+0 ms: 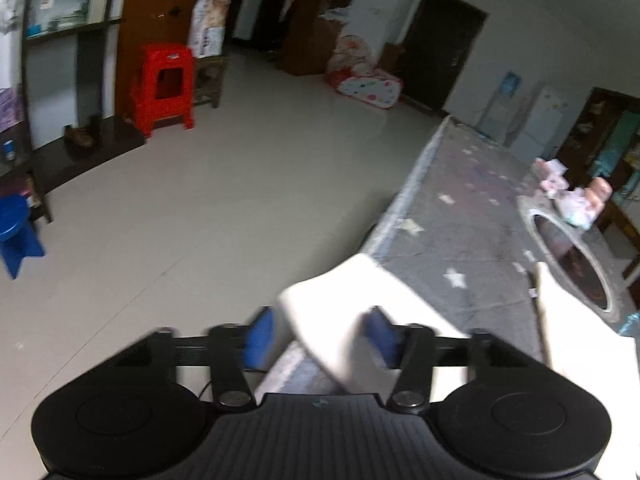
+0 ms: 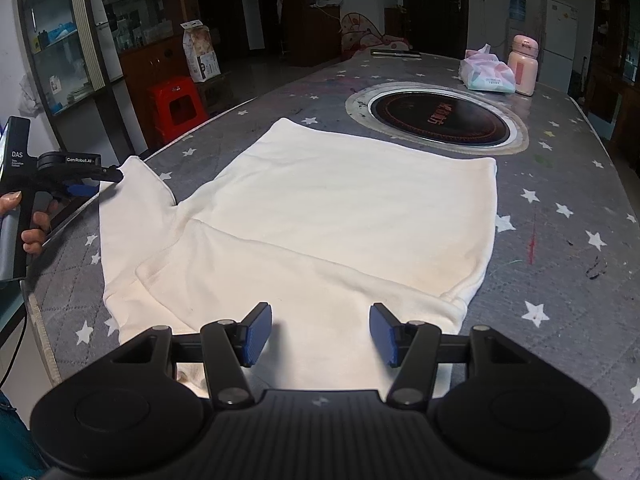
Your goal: Fold clothes
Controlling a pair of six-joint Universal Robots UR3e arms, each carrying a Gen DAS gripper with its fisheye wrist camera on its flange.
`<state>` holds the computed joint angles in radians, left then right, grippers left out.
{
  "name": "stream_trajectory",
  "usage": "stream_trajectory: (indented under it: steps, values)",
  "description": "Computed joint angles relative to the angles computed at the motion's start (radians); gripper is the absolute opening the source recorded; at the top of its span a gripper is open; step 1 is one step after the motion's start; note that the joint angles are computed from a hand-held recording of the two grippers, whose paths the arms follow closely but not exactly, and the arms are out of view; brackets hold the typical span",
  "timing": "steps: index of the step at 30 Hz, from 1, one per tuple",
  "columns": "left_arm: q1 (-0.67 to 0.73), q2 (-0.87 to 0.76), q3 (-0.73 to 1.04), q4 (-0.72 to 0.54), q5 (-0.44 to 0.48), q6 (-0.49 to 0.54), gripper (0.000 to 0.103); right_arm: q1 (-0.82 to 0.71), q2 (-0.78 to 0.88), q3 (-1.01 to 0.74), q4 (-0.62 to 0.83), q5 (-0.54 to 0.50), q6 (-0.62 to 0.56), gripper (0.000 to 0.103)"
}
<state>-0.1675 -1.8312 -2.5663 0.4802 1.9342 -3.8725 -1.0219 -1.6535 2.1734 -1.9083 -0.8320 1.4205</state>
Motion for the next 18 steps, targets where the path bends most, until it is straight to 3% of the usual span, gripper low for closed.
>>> stream_trajectory:
  steps: [2, 7, 12, 18]
  values:
    - [-0.032, 0.020, 0.026, -0.037, 0.033, -0.010, 0.013, -0.005, -0.004, 0.001, 0.003, 0.004, -0.001, 0.055]
    - [-0.128, 0.067, 0.099, -0.076, 0.080, -0.003, 0.008, -0.017, -0.011, -0.003, 0.018, 0.013, -0.005, 0.055]
    - [-0.249, 0.058, 0.255, -0.085, 0.032, 0.068, 0.007, -0.026, 0.001, -0.026, 0.035, 0.022, 0.003, 0.055]
    - [-0.349, -0.026, 0.463, -0.095, -0.171, 0.163, 0.007, -0.058, 0.022, -0.075, 0.076, 0.041, 0.013, 0.055]
